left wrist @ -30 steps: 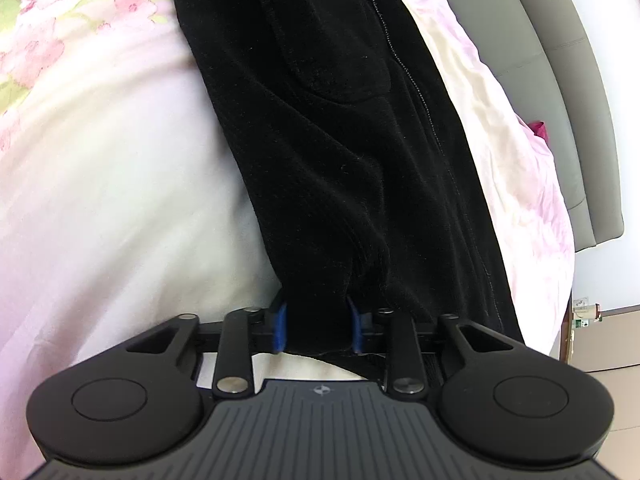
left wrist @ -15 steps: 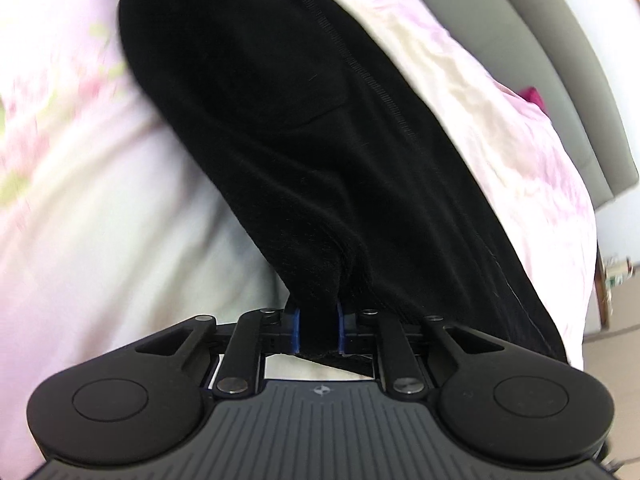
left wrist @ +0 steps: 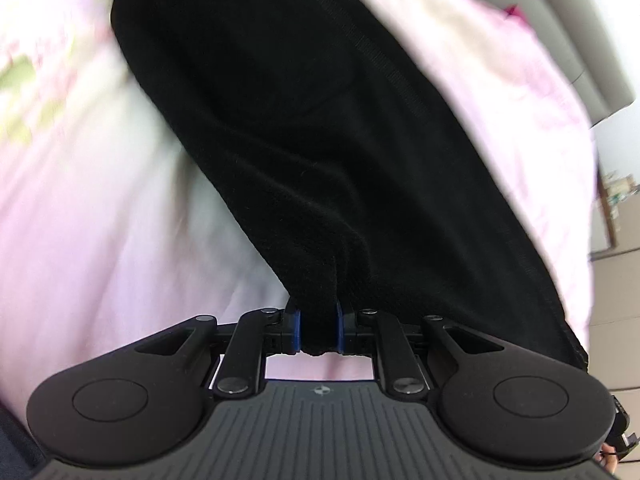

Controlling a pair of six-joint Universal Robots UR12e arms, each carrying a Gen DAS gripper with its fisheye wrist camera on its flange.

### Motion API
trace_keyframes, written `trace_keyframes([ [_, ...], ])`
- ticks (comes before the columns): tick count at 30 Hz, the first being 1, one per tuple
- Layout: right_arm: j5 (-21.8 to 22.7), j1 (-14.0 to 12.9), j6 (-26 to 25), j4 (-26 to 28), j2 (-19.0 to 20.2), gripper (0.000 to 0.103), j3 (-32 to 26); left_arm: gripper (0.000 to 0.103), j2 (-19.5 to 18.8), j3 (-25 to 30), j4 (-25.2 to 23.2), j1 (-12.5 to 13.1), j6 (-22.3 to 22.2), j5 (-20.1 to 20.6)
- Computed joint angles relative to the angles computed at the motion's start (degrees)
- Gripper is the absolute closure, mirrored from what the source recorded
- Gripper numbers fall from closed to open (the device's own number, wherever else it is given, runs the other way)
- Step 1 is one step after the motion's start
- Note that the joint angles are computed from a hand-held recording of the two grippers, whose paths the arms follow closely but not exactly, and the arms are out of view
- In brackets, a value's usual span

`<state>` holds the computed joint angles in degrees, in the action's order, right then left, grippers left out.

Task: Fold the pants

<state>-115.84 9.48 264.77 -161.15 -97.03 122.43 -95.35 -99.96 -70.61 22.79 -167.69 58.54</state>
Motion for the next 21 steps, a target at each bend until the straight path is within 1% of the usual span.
trace_keyframes([
  [1, 0.8, -0.1, 1.7, 1.9, -0.3, 0.078, 0.6, 0.085, -0.6, -0.3, 0.4, -0.2, -1.1, 0.5],
  [2, 1.6, -0.3, 2.8, 3.0, -0.3, 0.078, 1.0, 0.085, -1.2, -0.2, 0.1, -0.4, -0.9, 0.8],
  [3, 1.7, -0.2, 3.3, 3.9, 0.1, 0.078, 1.0, 0.084, -1.7, 0.1, -0.3, -0.7, 0.6, 1.3],
  [5, 0.3, 0.4, 2.7, 4.7, 0.7, 0.078, 0.2, 0.078, -2.3, 1.6, -2.2, -1.1, 2.9, 2.4],
  [6, -0.4, 0.7, 1.8, 4.7, 1.0, 0.078, -0.5, 0.072, -2.5, 2.6, -3.8, -1.3, 4.8, 3.3],
  [7, -1.0, 0.9, 0.5, 5.0, 1.1, 0.078, -1.3, 0.068, -2.9, 4.0, -5.3, -1.7, 6.6, 4.6],
  [8, -1.5, 1.2, -1.3, 5.4, 1.1, 0.078, -2.2, 0.067, -2.9, 4.8, -6.1, -1.8, 8.6, 5.5],
  [10, -2.4, 1.9, -4.3, 6.8, 1.2, 0.078, -4.4, 0.061, -2.6, 5.7, -6.7, -1.7, 12.8, 6.5],
  [11, -2.8, 2.4, -6.2, 7.6, 1.3, 0.078, -5.8, 0.061, -2.4, 6.2, -6.8, -1.6, 14.4, 7.1],
  [13, -3.6, 3.3, -9.7, 8.4, 1.8, 0.078, -8.5, 0.061, -2.0, 6.8, -6.1, -1.8, 17.7, 8.4],
  [15, -5.0, 5.0, -13.3, 9.2, 2.7, 0.078, -11.7, 0.061, -1.5, 6.9, -3.6, -2.0, 20.4, 9.1],
  [18, -6.7, 7.0, -17.9, 10.0, 5.6, 0.078, -17.3, 0.061, -1.3, 7.4, -1.2, -2.3, 23.3, 8.2],
  [21, -7.3, 9.1, -22.5, 10.5, 9.2, 0.077, -23.4, 0.061, -1.6, 8.6, -1.3, -2.2, 25.2, 5.3],
])
